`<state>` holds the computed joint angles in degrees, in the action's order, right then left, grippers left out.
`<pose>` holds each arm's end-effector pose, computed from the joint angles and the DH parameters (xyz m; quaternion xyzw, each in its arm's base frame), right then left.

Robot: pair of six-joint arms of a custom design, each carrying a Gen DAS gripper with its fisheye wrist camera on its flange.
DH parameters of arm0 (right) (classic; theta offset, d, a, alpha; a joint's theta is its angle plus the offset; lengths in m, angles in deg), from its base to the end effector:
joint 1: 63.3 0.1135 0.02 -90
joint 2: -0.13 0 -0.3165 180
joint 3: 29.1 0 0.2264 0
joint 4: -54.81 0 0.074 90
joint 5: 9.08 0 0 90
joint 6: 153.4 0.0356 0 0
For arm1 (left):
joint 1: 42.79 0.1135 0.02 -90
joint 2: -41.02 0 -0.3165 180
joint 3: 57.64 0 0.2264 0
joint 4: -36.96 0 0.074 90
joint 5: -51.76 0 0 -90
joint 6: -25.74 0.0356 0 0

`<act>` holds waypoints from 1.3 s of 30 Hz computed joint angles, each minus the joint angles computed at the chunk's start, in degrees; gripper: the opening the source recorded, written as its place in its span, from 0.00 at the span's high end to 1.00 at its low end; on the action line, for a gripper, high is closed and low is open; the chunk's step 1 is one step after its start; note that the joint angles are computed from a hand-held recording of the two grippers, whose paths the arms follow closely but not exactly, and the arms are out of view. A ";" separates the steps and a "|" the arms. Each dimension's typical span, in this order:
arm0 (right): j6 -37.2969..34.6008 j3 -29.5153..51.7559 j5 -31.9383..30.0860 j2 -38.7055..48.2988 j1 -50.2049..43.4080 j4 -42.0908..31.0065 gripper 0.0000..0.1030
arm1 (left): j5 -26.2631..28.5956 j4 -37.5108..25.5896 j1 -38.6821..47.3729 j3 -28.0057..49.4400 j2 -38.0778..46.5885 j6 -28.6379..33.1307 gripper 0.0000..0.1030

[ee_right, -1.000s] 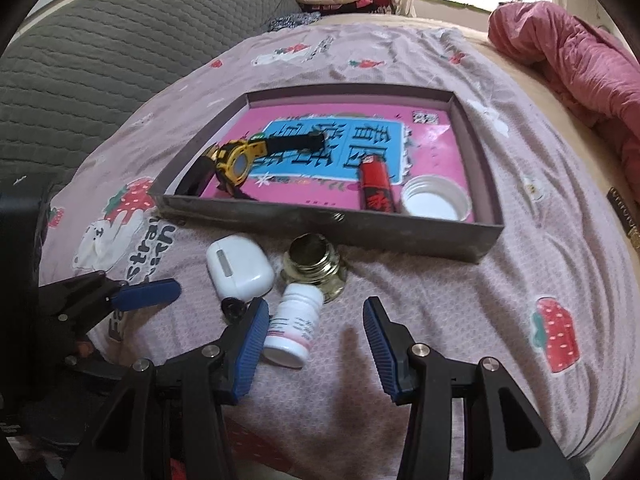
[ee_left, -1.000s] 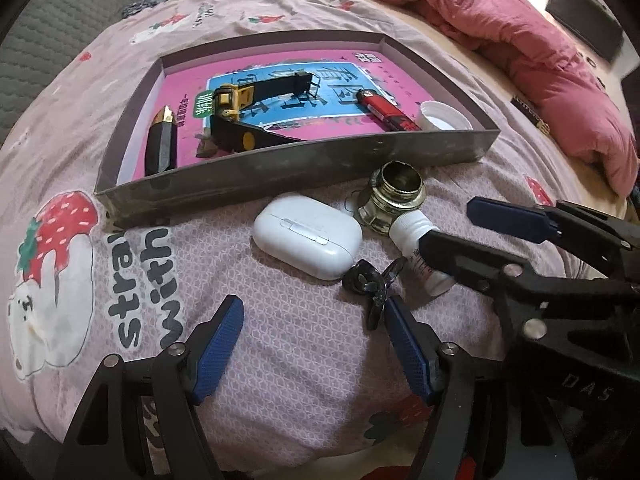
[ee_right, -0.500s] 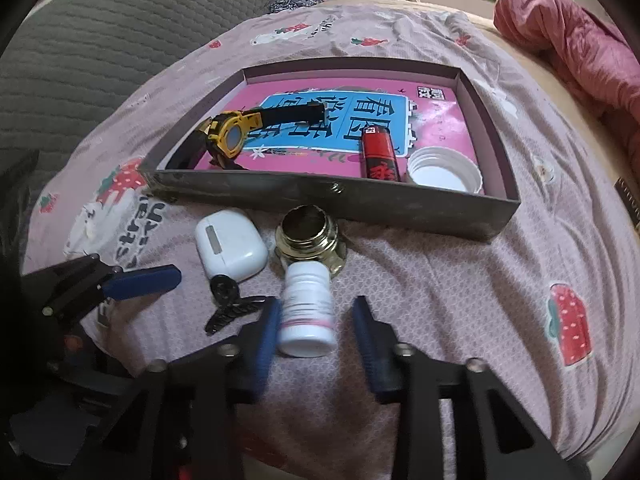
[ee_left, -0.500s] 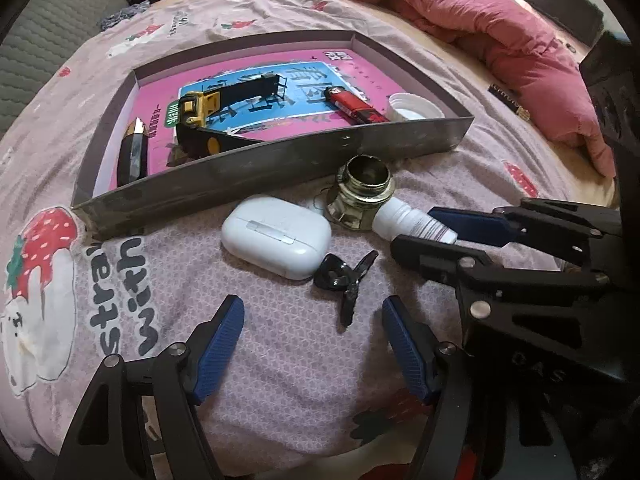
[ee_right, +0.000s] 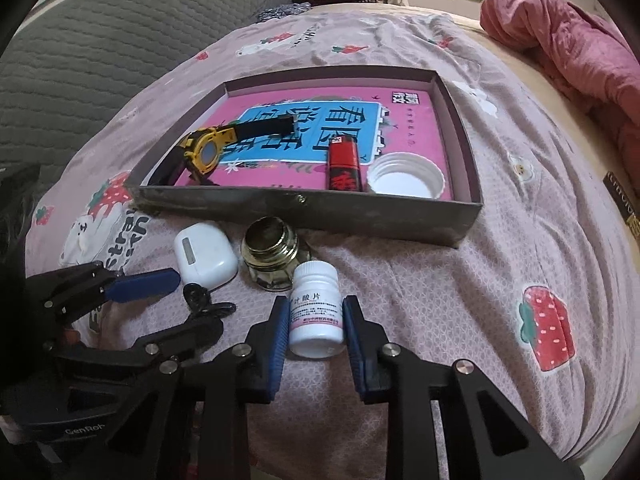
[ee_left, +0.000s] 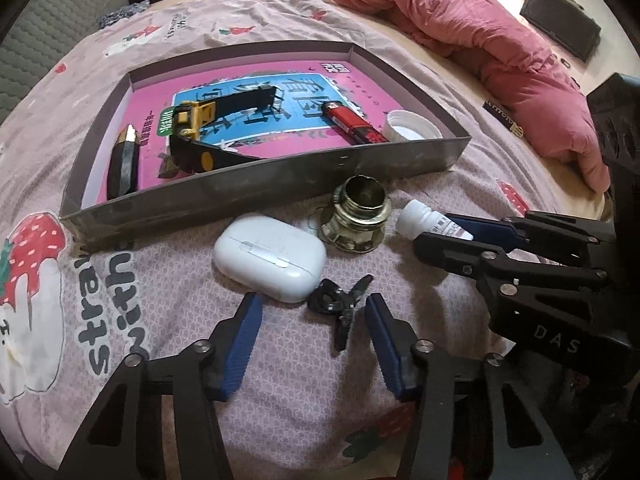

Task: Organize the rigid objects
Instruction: 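Close the left tool on the small black clip while the right holds the pill bottle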

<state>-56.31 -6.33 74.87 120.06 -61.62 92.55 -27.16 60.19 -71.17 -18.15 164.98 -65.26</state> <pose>0.2052 0.0098 0.0690 0.0316 0.9628 0.0709 0.2587 0.2352 -0.1348 0.0552 0.2515 0.9311 -0.1531 0.2154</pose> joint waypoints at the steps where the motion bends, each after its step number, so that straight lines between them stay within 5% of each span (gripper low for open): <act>1: 0.02 0.00 -0.23 0.09 -0.24 0.05 0.73 | -0.13 -0.04 -0.32 0.01 -0.02 0.10 0.47; 7: 0.26 -0.27 -0.92 0.35 -1.07 0.70 0.73 | -0.53 -0.24 -2.01 0.63 0.34 -0.42 0.48; 12: 0.03 -0.27 -1.06 0.36 -1.19 0.69 0.73 | 0.19 -0.54 -2.18 1.63 0.89 -0.80 0.61; 23: 1.01 -0.54 -0.94 0.66 -0.41 1.23 0.73 | 0.54 0.03 -1.96 1.19 1.09 0.61 0.72; 39: 0.60 -1.47 -2.41 -0.72 0.38 2.16 0.73 | 3.03 0.71 0.25 -0.59 -0.79 -0.80 0.73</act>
<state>-55.71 -7.81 72.46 119.34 -61.24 94.71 -24.14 60.90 -70.92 -18.74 164.19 -66.06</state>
